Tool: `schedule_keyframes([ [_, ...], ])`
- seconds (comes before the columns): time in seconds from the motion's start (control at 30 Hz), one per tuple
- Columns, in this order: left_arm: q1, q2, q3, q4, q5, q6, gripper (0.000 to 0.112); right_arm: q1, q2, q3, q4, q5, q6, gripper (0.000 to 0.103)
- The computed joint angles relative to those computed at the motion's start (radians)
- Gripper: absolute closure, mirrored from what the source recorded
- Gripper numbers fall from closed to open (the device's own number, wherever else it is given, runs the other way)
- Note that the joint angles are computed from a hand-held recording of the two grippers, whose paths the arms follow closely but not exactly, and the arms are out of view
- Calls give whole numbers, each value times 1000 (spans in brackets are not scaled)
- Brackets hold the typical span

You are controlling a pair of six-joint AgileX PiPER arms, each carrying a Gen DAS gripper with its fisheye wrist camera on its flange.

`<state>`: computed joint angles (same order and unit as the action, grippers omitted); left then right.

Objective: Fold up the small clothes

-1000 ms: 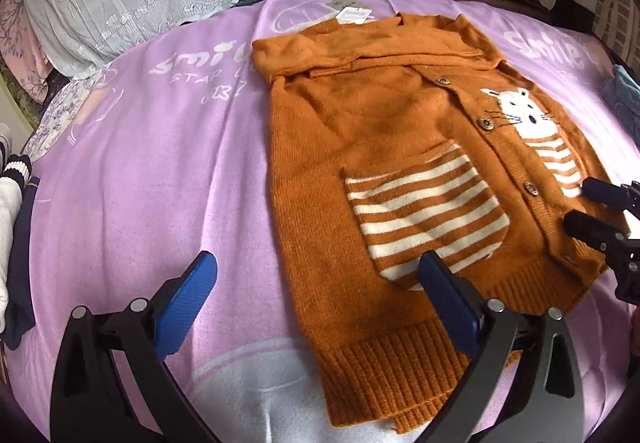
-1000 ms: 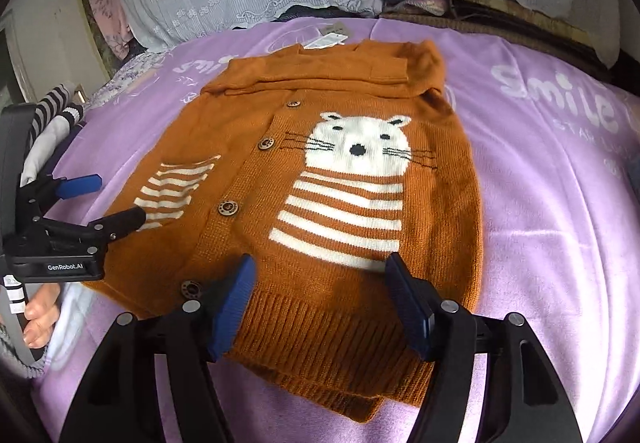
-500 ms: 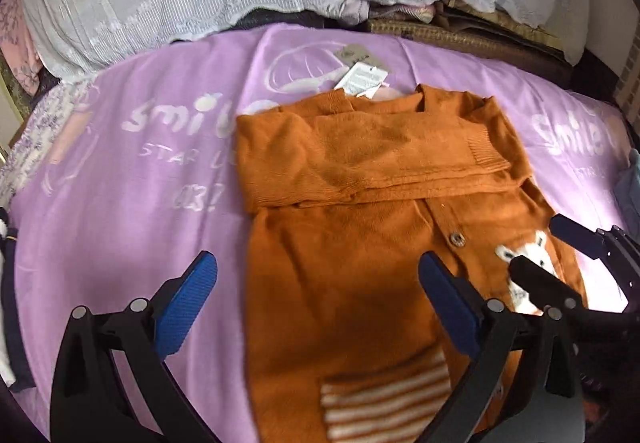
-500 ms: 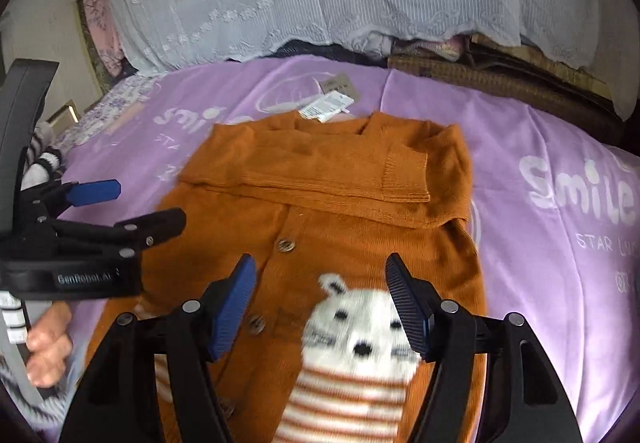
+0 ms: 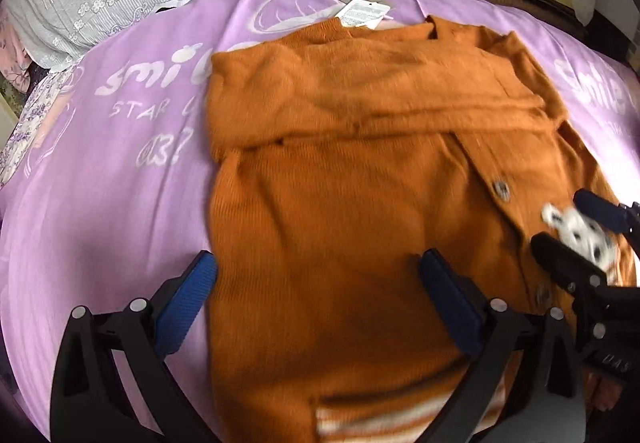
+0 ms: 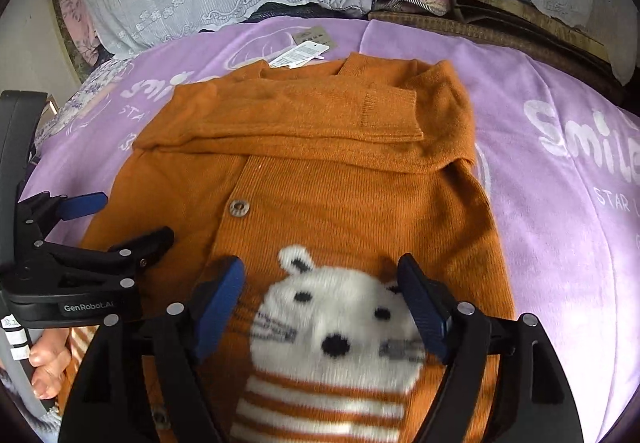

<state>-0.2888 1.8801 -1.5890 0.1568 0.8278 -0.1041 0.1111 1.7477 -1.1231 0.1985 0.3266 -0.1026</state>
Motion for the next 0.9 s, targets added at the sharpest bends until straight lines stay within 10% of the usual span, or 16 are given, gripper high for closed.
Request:
schedule_keyframes([
  [0.3,-2,-181,254,7,-86,-10,13,23,-187,245,-72,-62,31,19],
  [0.73,93,-448,551,-154,-146,203,13,-64,-496,545,282,-26,-381,20],
  [0.9,130,-536,587,-172,-150,223,13,-115,-596,576,436,1,-529,44],
])
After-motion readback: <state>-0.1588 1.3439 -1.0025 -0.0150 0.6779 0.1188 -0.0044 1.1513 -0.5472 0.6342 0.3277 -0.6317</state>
